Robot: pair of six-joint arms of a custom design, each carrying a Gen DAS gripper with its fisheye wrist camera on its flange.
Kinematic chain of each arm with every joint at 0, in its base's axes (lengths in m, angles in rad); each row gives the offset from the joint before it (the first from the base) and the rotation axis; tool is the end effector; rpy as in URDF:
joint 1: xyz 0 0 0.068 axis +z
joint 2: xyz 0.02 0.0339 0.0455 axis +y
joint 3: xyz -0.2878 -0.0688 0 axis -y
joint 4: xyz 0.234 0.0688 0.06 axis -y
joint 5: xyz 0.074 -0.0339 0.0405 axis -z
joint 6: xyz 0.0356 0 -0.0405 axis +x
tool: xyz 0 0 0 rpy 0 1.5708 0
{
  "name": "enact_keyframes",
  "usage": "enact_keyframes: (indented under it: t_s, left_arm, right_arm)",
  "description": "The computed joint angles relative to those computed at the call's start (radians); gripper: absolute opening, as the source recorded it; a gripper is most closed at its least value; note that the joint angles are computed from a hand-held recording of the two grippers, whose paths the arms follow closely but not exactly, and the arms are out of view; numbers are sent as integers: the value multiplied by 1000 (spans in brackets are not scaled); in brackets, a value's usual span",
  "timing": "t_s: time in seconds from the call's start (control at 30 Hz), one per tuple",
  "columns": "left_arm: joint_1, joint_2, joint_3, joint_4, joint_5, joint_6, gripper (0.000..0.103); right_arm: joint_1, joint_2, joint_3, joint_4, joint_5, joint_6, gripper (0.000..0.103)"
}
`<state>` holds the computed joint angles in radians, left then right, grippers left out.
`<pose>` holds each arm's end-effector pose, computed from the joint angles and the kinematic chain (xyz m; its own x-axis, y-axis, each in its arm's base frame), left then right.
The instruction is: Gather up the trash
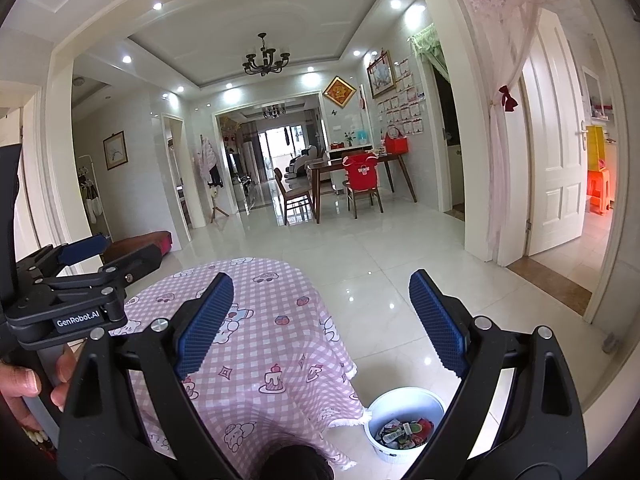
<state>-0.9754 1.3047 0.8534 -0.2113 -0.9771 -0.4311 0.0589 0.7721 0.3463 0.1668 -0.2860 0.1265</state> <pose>0.1675 -0.1947 0.2853 -0.3538 0.1055 -0.9293 -0.0563 0.9894 0.1338 0.1554 0.0192 0.2446 -0.2951 0.1038 -0.9498 -0.2938 0.9360 0.1936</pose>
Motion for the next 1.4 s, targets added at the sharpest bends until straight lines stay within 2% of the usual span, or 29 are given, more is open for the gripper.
enact_keyframes:
  t_s: [1.4]
  left_arm:
    - [13,32,-23,87,47,36,96]
  right_arm:
    - [63,13,-44,40,78,32,88]
